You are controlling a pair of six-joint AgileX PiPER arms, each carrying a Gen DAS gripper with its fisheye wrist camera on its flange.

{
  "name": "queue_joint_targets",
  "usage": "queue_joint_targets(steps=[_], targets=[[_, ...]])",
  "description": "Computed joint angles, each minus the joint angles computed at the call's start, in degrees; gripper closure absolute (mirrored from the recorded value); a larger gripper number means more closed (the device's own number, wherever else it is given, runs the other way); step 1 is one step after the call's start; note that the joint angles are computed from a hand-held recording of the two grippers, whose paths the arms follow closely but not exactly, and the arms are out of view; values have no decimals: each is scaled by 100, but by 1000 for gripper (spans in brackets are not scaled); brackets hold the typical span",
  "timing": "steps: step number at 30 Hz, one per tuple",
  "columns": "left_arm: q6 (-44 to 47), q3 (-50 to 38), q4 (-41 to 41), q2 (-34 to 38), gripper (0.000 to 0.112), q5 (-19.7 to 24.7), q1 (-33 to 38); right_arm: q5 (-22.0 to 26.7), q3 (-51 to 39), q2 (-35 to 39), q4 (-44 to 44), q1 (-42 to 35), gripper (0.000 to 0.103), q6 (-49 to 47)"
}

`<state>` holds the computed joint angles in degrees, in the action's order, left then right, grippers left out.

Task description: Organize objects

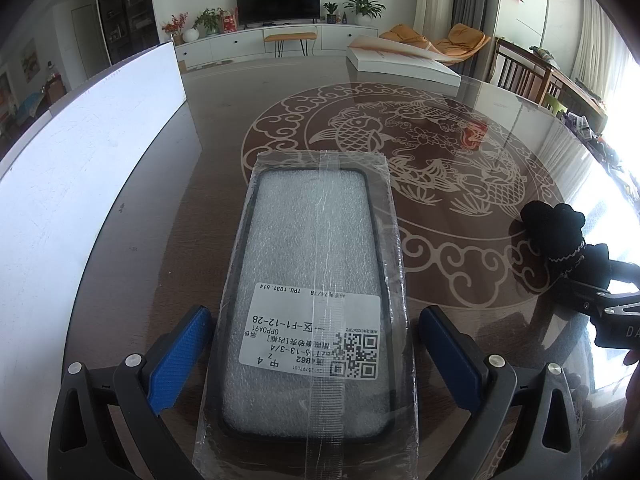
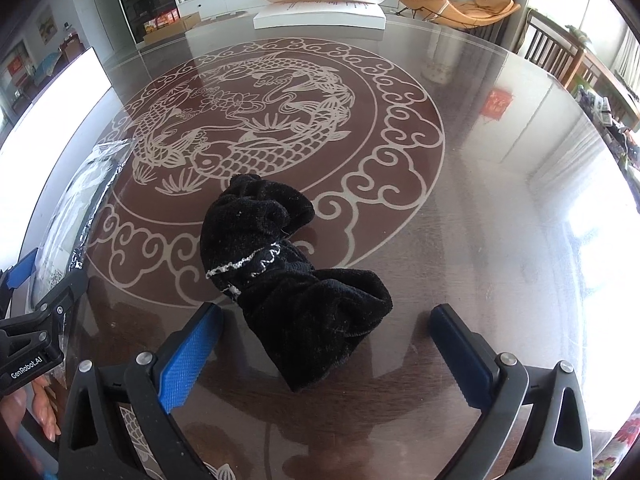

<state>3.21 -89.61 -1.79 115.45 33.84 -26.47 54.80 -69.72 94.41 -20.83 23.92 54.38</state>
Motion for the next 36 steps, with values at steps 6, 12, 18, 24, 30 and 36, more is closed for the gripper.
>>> queue_joint_targets(steps=[6,12,18,24,30,36], targets=[[-2,-2,1,0,9,3,-1,140,-123,10,214,-111,0,-286],[603,-124,-368,32,9,248,99,538,-454,-82,990,-473,0,-1319],[2414,-69,-1338,-61,9,644,462,956,-1024,-284,1214,-920,0,-2246],[1990,-515,-1065,189,9,829,335,1234,-1874,651,1393,-603,1,-3276],[2267,-39,-1495,-111,36,398,510,949,-1627,703,1311,-515,66,-3203],[2948,1168,-2837,-1238,37,64,1003,493,-970,-328,1565,-479,67,-2713]])
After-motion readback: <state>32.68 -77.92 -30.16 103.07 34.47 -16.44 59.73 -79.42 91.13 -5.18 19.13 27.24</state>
